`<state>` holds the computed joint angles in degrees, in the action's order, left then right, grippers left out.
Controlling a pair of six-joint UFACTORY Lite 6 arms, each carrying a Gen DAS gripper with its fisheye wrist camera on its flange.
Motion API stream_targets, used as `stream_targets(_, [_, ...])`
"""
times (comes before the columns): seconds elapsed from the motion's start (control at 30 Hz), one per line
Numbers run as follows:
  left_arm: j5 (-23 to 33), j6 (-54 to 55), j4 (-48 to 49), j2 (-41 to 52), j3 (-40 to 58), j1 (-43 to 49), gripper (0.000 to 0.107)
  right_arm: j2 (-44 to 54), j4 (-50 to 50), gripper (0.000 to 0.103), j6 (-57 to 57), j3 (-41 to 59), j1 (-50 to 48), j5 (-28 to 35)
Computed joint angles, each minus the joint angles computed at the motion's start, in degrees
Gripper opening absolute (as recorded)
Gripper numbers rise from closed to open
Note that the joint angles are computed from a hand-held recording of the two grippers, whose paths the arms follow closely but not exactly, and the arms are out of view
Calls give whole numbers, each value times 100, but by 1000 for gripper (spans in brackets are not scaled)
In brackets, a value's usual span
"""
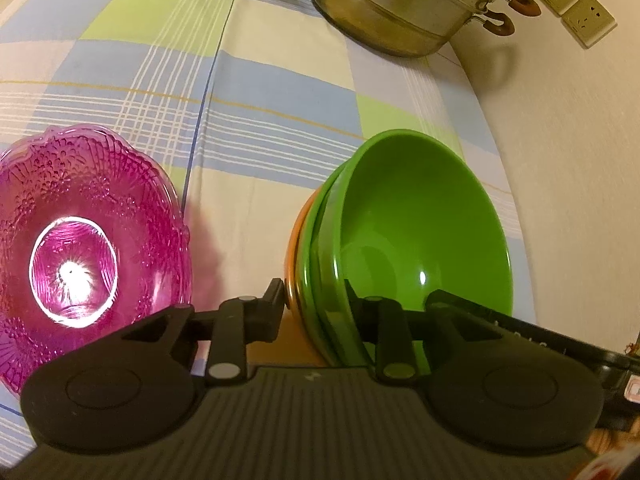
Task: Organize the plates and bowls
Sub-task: 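Lift the bowl stack with both grippers and carry it over the pink plates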
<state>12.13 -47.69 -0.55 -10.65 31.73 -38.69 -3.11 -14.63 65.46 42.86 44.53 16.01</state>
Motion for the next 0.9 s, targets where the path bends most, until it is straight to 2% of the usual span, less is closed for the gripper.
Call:
stream_targets(0.4, [229,-1001,688,-360,-223,-466,23,-411,-460,24,631,-299,227,190])
stream_targets(0.63, [506,-2248,1481,-892,-570,-1046,23,-868,-836,24,1331,-621,654,434])
stream_targets(0.9, [1204,-3897,2325,-1760,-995,-2079,23,-1472,-1446,24,2569,-1000,1489,907])
